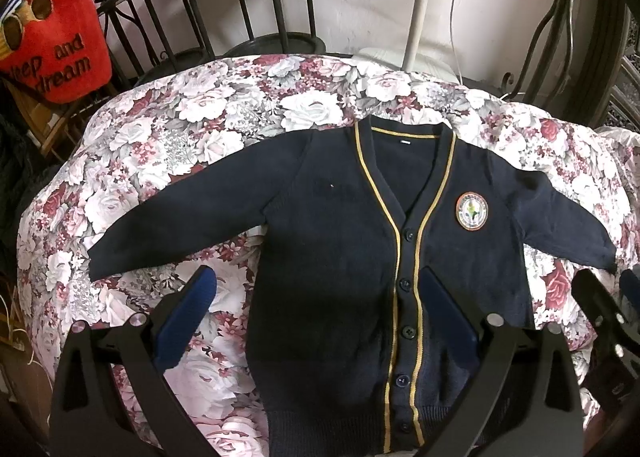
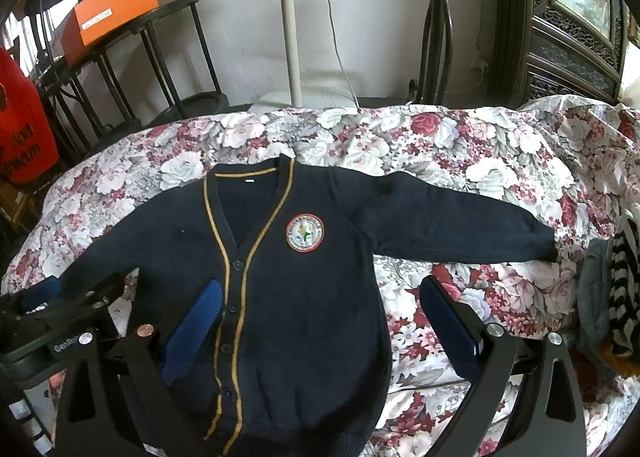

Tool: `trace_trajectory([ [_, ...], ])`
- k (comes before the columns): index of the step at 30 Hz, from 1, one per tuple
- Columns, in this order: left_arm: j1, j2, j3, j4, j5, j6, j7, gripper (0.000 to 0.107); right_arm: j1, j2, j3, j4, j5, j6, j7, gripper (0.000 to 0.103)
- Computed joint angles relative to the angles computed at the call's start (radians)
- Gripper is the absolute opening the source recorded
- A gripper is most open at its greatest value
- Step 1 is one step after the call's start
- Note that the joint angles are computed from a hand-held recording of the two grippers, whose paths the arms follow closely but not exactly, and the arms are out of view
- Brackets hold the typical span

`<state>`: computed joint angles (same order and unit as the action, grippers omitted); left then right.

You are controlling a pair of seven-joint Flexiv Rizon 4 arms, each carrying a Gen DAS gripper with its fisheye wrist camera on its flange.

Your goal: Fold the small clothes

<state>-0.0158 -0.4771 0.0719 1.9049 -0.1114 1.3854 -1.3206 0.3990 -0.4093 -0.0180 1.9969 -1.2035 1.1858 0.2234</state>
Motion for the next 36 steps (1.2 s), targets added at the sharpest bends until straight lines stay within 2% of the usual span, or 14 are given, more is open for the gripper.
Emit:
trace_trajectory([
  [6, -0.008, -0.002, 0.007, 0.016, 0.015, 0.005, -0.003, 0.098, -0.013, -0.003, -0.006, 0.016, 0.004, 0.009, 0.005, 0.099],
  [8, -0.048, -0.028, 0.033, -0.032, 0.033, -0.026, -0.036, 0.098, -0.017, 0.000, -0.008, 0.023, 0.003, 0.012, 0.009, 0.099],
  [10, -0.056, -0.033, 0.036, -0.042, 0.044, -0.040, -0.045, 0.098, -0.021, 0.005, -0.007, 0.033, 0.004, 0.009, 0.010, 0.099],
  [19, -0.096, -0.058, 0.057, -0.096, 0.106, -0.103, -0.103, 0.098, -0.032, 0.028, 0.014, 0.060, 0.094, -0.079, -0.046, 0.099],
  [36, -0.170, -0.117, 0.097, -0.188, 0.242, -0.188, -0.217, 0.098, -0.091, 0.060, 0.011, 0.140, 0.065, -0.104, -0.010, 0.099],
])
